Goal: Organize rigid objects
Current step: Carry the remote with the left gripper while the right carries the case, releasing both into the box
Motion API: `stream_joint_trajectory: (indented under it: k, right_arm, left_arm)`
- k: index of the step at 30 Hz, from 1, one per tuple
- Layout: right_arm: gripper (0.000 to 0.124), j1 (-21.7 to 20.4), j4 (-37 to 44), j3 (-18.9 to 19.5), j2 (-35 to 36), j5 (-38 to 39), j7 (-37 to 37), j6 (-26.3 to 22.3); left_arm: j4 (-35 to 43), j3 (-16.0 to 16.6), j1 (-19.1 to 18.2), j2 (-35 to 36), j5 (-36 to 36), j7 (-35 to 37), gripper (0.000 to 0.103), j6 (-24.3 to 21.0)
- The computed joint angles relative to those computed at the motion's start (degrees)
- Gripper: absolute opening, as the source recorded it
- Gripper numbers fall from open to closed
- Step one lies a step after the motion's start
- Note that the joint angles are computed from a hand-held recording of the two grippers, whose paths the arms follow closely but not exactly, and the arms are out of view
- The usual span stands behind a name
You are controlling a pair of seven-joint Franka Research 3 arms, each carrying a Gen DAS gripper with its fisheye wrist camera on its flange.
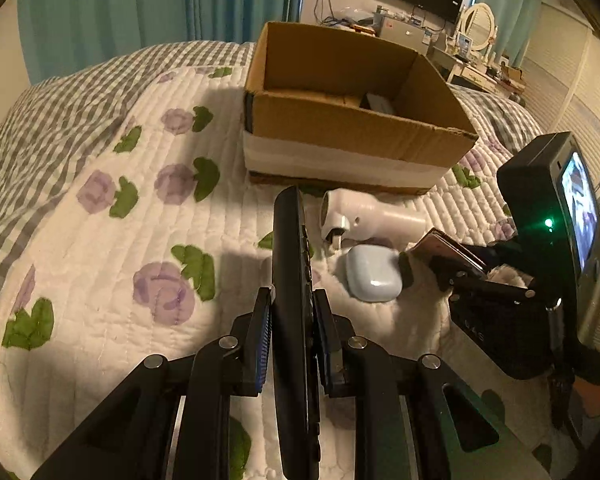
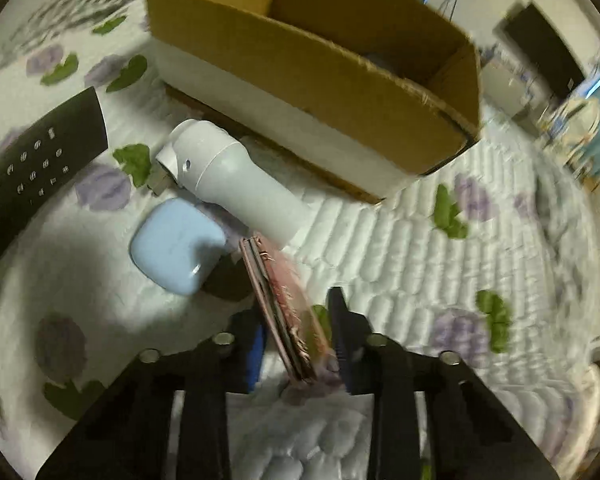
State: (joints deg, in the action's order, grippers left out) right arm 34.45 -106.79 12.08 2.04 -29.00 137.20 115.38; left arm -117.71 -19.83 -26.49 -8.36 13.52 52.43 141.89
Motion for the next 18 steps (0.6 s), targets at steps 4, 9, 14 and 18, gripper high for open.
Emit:
stream_joint_trajectory:
  k: [4,9,14,18]
  right_arm:
    - [0.01,-0.8,-2.8,-0.2,-3.1,0.6,1.9,3.8]
    - [0.009,-3.0,-6.0,0.7,-7.9,1.8,3.9,9.1]
    - [0.009,-5.2,-5.2,2.3,-11.3,0.6,3.5,10.3]
    - [0.009,-7.7,-0.4,2.4,-11.6,-0.4,2.1,11.8]
  left_arm:
    - [1.4,-0.2,-0.1,0.5,0.7,0.7,0.02,0.0]
    - [3.8,-0.2,-0.1,1.3,1.4,1.8,0.02,0.1]
    - [10.3,-0.3,0.0,3.9,3.2,3.8,0.02,0.2]
    - [19.7,-0.3,0.0,9.3,6.2,3.7,0.02,-3.0]
